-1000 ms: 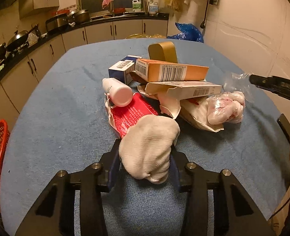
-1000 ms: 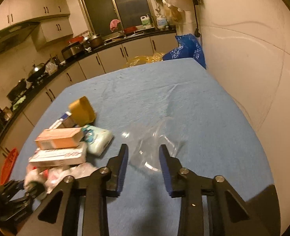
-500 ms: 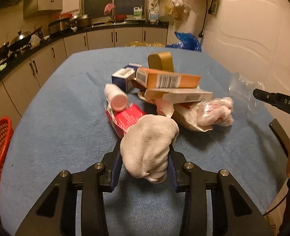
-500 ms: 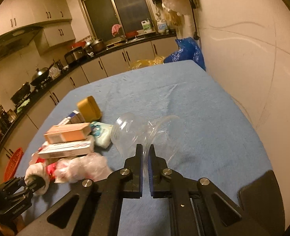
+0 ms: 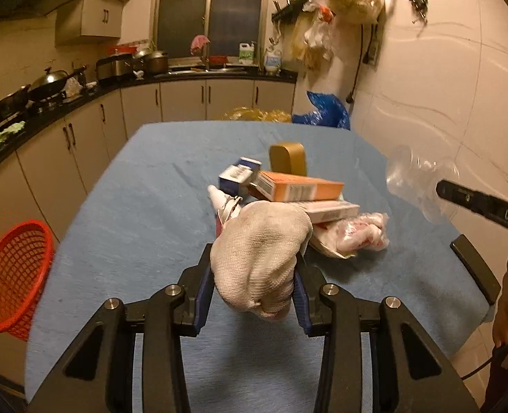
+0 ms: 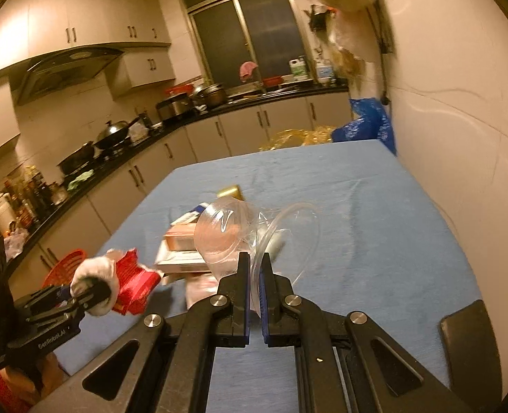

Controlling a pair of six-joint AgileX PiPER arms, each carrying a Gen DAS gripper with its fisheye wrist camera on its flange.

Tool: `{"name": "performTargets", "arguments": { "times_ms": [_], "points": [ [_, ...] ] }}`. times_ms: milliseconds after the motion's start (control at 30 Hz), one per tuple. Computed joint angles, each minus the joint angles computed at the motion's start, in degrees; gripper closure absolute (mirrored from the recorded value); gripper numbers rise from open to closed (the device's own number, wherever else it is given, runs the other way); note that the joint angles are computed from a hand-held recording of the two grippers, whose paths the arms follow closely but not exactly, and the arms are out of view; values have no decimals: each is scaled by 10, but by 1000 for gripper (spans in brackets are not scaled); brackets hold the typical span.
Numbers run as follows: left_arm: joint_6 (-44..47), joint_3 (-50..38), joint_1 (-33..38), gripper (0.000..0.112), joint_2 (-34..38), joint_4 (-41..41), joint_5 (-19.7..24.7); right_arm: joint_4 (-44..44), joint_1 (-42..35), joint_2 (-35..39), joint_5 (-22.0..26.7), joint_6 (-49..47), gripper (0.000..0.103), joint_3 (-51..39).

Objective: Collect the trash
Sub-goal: 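Lift the sock bundle with the left tool while the right tool lifts the plastic cup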

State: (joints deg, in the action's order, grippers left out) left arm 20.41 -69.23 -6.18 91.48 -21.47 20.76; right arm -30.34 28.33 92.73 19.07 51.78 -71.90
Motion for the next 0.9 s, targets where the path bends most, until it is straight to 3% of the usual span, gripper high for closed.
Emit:
{"name": "performTargets", "arguments": {
  "times_ms": [100, 300, 633, 900],
  "points": [
    [36, -7, 17, 74, -2, -33, 17, -7, 14, 13, 8, -2, 98, -17],
    [23, -14, 25, 74, 18, -15, 25, 15, 24, 28, 5, -25, 98, -22],
    [38, -22, 46, 73, 51, -34, 38, 101, 20, 50, -7, -112, 98, -24],
    [62, -37, 66, 63, 63, -65, 50, 108, 23, 51, -15, -118, 98, -18]
  ]
}}
